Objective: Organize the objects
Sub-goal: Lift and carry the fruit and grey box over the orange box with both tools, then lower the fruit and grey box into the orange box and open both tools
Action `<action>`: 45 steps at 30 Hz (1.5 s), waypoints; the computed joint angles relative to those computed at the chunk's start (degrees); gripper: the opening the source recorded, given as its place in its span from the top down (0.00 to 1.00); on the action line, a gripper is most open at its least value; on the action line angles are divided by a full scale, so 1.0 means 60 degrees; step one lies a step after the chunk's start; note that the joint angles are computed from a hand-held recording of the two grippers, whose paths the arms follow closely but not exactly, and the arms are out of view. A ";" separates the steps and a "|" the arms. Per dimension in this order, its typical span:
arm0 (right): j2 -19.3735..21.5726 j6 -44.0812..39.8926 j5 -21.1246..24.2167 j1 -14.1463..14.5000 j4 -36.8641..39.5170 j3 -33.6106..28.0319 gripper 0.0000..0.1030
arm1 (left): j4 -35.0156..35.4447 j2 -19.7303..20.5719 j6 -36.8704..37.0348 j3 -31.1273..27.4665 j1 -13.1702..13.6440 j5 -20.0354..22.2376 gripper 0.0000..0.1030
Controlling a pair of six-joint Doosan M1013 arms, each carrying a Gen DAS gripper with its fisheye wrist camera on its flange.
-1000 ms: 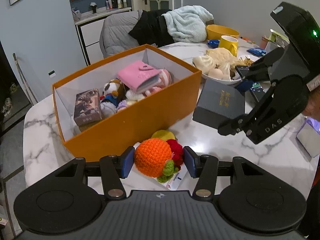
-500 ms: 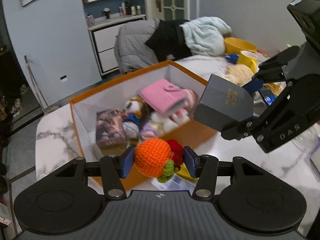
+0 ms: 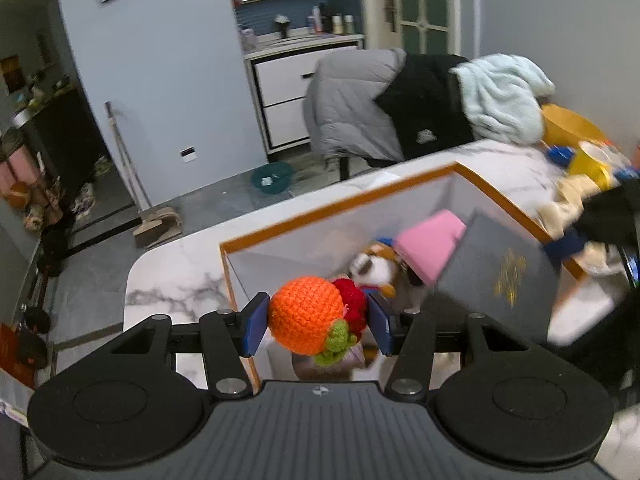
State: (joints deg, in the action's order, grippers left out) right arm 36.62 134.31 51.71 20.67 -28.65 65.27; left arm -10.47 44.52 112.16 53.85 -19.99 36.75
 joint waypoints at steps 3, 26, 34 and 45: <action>0.0223 -0.0190 0.0033 -0.0069 0.0232 -0.0272 0.26 | 0.0430 0.0298 -0.0456 -0.0478 -0.0049 0.0197 0.41; 0.1048 -0.1160 0.0033 -0.0401 0.1548 -0.1052 0.26 | 0.2080 0.1895 -0.2089 -0.2845 -0.0148 0.1354 0.40; 0.1311 -0.1107 0.0462 -0.0367 0.1192 -0.1410 0.25 | 0.2383 0.2076 -0.2344 -0.3112 -0.0181 0.1651 0.39; 0.1288 -0.1321 0.0034 -0.0495 0.1167 -0.1187 0.12 | 0.2893 0.2356 -0.2674 -0.3605 -0.0298 0.2319 0.29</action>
State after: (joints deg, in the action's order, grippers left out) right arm 44.35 126.39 51.92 17.70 -21.66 58.15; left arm 6.89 58.66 96.12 32.22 -21.78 50.67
